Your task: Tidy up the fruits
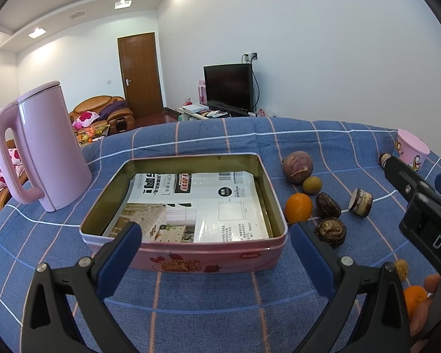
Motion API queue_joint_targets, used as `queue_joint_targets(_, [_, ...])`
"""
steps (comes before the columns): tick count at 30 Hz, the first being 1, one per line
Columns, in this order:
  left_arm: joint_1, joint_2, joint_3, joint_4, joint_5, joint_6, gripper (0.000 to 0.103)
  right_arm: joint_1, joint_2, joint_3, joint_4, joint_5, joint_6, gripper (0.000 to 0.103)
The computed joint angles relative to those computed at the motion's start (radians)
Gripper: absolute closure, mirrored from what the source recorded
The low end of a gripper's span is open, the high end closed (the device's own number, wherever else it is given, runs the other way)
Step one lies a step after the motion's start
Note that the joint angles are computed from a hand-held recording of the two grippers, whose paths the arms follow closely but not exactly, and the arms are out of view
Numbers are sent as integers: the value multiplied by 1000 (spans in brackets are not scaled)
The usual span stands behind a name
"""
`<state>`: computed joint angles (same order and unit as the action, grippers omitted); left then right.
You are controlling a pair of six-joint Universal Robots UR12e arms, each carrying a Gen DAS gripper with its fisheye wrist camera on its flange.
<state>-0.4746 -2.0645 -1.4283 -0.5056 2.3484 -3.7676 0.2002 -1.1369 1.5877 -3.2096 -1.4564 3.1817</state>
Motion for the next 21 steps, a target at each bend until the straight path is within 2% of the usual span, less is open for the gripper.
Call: queue_joint_targets(21, [0, -1, 0, 0, -1, -1, 0, -3, -3, 2, 3, 21, 2, 1])
